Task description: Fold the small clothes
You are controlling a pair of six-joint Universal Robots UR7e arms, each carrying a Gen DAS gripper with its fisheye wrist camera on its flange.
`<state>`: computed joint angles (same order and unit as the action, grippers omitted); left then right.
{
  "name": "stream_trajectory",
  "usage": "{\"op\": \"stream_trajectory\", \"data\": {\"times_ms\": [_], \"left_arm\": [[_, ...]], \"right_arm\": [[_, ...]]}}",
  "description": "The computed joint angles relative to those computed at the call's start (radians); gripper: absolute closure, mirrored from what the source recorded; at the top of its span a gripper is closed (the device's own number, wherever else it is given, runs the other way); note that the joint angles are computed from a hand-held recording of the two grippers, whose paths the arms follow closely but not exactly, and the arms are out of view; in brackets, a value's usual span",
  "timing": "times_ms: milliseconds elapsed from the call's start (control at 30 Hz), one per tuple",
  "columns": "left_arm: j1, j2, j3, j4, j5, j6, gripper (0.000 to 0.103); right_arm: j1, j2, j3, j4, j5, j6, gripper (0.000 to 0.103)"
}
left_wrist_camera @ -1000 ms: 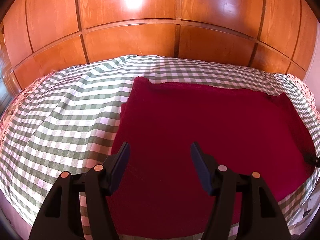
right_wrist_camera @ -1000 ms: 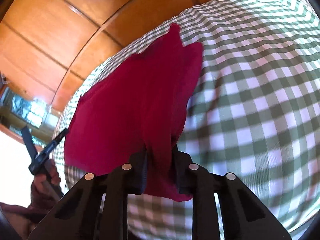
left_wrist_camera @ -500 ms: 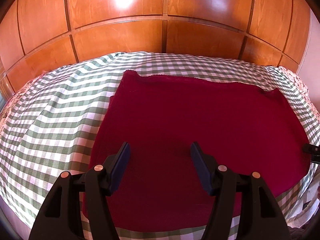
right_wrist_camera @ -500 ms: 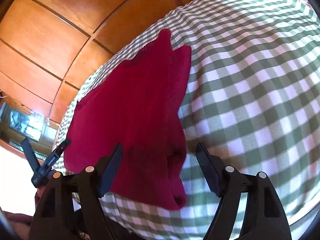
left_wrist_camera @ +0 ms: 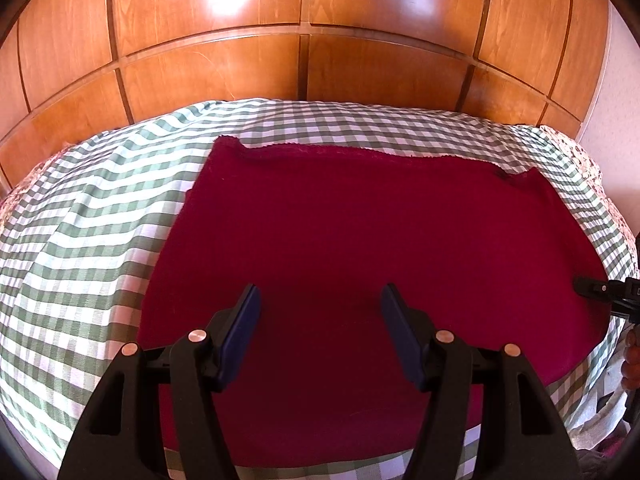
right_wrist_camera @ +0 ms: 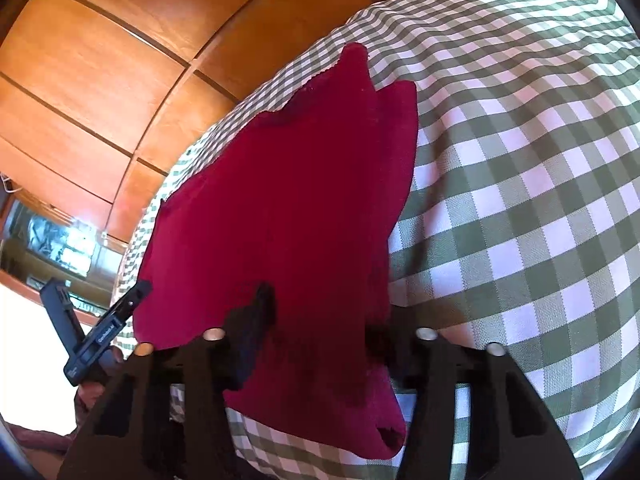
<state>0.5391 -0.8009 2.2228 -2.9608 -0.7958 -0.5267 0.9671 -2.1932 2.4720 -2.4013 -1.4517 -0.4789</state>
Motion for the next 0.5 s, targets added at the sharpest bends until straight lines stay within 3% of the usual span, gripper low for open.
{"op": "stream_trajectory", "data": {"times_ms": [267, 367, 500], "left_arm": [[0.029, 0.019, -0.023, -0.001, -0.031, 0.015, 0.042], [0.046, 0.013, -0.026, -0.017, -0.061, 0.03, 0.043], [0.085, -0.015, -0.019, -0.06, -0.137, 0.053, 0.052]], "right_arm": [[0.103, 0.012, -0.013, -0.023, -0.041, 0.053, 0.072], [0.181, 0.018, -0.025, -0.031, -0.062, 0.088, 0.073], [0.332, 0.065, -0.053, -0.056, -0.1, 0.138, 0.074]]}}
